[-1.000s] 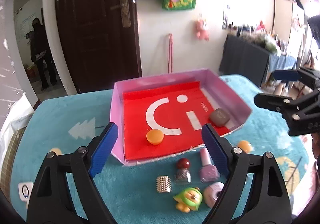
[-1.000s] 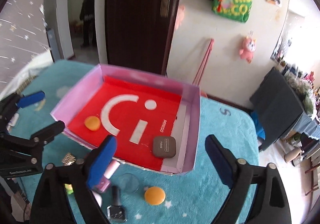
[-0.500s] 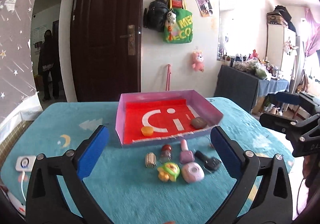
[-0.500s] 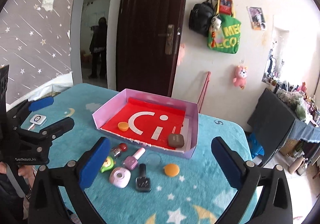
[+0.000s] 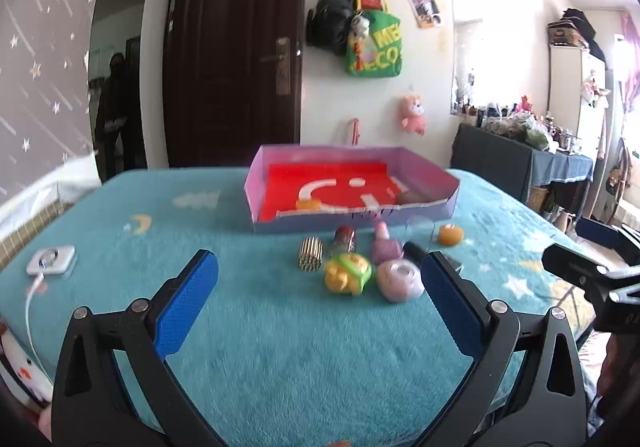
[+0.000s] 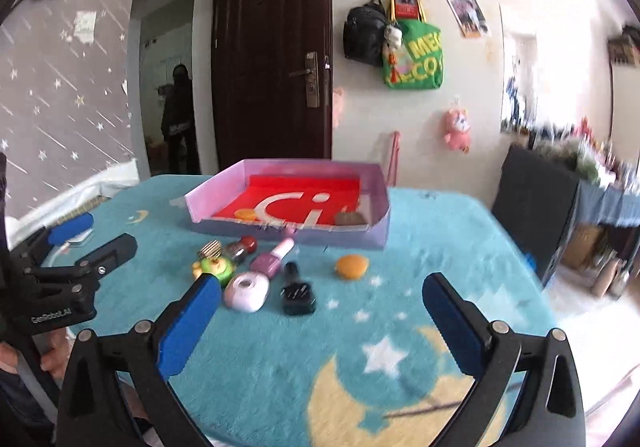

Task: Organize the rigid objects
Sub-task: 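Lift both tools out of the box and back toward the items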

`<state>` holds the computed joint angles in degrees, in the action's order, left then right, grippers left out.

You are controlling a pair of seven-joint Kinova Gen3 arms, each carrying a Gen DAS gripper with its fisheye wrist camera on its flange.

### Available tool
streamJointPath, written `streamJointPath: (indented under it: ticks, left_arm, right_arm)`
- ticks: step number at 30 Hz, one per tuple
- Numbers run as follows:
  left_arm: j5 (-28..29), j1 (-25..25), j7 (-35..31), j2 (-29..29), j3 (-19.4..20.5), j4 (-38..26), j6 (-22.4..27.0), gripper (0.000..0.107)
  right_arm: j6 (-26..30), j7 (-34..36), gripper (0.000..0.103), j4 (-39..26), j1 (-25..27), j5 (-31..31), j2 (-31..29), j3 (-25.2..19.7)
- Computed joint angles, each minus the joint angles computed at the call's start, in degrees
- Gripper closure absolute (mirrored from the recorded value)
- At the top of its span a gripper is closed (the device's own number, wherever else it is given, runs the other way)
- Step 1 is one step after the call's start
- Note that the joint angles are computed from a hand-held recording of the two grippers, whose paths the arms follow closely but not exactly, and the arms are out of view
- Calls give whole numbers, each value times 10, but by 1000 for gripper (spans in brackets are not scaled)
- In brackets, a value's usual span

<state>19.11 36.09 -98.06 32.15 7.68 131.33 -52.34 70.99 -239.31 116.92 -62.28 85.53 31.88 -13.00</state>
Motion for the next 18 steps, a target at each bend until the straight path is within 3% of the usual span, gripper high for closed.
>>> streamJointPath:
  ticks: [10, 18]
  left_arm:
    - [-12, -9, 20, 31, 0, -3, 11, 4]
    - [-17, -9, 20, 42, -6, -22, 55, 4]
  right_arm:
    - [-16, -65, 0, -5, -3, 12, 57, 5]
    - [-62, -114, 0, 6, 16, 32, 68, 7]
